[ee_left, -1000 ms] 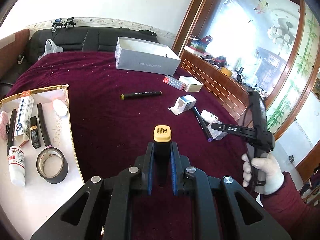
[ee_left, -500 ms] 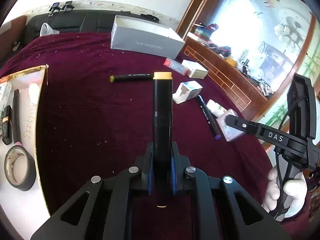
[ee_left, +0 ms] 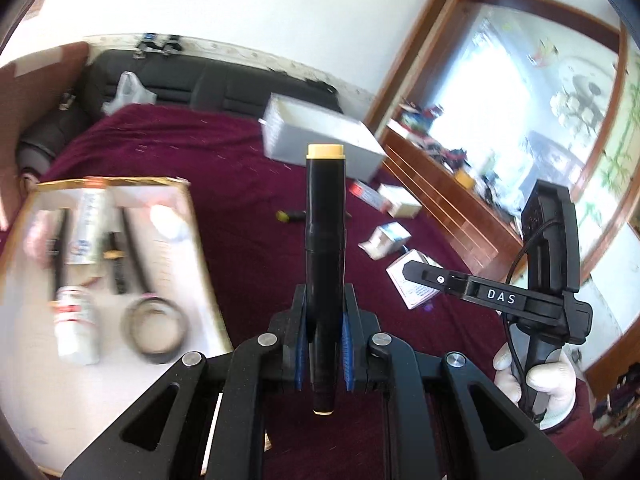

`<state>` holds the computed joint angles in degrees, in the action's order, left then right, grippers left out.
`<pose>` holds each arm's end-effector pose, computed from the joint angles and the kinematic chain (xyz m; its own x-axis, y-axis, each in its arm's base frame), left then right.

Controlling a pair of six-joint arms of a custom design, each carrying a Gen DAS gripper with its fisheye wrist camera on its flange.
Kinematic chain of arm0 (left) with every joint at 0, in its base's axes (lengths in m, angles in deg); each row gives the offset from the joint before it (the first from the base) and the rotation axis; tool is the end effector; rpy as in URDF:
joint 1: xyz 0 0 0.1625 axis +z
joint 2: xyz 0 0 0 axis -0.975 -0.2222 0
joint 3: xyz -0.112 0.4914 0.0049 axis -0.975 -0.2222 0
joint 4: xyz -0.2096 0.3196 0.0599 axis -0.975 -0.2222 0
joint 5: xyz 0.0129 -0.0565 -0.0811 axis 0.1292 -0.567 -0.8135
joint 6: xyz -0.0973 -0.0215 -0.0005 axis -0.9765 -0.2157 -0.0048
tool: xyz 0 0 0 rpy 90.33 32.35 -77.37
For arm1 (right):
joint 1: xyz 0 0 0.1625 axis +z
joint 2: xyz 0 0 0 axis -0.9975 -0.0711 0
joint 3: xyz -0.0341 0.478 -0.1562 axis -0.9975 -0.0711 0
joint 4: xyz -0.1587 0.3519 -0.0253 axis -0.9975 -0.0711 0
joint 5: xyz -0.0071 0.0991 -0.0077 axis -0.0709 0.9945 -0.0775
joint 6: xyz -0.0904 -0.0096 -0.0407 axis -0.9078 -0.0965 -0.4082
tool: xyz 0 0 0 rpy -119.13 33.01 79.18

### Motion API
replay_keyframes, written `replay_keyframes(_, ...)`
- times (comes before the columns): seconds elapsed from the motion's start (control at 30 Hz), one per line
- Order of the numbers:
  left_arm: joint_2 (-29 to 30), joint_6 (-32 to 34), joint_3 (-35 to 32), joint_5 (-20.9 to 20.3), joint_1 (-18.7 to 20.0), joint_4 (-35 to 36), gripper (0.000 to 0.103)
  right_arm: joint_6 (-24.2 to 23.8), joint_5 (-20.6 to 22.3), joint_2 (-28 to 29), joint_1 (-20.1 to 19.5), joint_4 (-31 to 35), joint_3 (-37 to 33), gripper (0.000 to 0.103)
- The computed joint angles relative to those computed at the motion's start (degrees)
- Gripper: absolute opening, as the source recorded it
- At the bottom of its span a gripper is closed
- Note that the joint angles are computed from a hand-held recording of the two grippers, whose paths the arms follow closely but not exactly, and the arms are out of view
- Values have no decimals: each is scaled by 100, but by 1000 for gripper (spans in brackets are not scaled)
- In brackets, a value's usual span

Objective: Organize objects
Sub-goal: 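Carry the marker with the left tool while the right tool carries the medicine box into the tray, then lower the marker and medicine box into the tray and open both tools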

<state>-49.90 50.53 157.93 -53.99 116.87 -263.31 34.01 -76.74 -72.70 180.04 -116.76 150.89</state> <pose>-0.1795 -0.3994 0.1719 -0.9062 0.2449 -0.3447 0.4164 0.6579 -0.6274 0.1485 -0.4689 0.1888 -0.8757 -0.3064 0.3730 -0.4591 0.7675 -0.4474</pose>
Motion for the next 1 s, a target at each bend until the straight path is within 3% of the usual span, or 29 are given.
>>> replay_keyframes(0.17, -767, -348, 470, 736, -150, 339, 12, -39, 187, 261, 401, 405, -238, 32)
replay_keyframes(0.37, -1707, -793, 722, 1385, -2, 1478, 12, -73, 329, 793, 782, 778, -514, 32)
replay_keyframes(0.67, -2084, -766, 560, 1251, 793, 2555, 12, -71, 423, 1554, 1136, 1400, -884, 32)
replay_keyframes(1.0, -1919, -426, -73, 673, 1731, 3205, 12, -13, 219, 2139, 1216, 1907, -1217, 32)
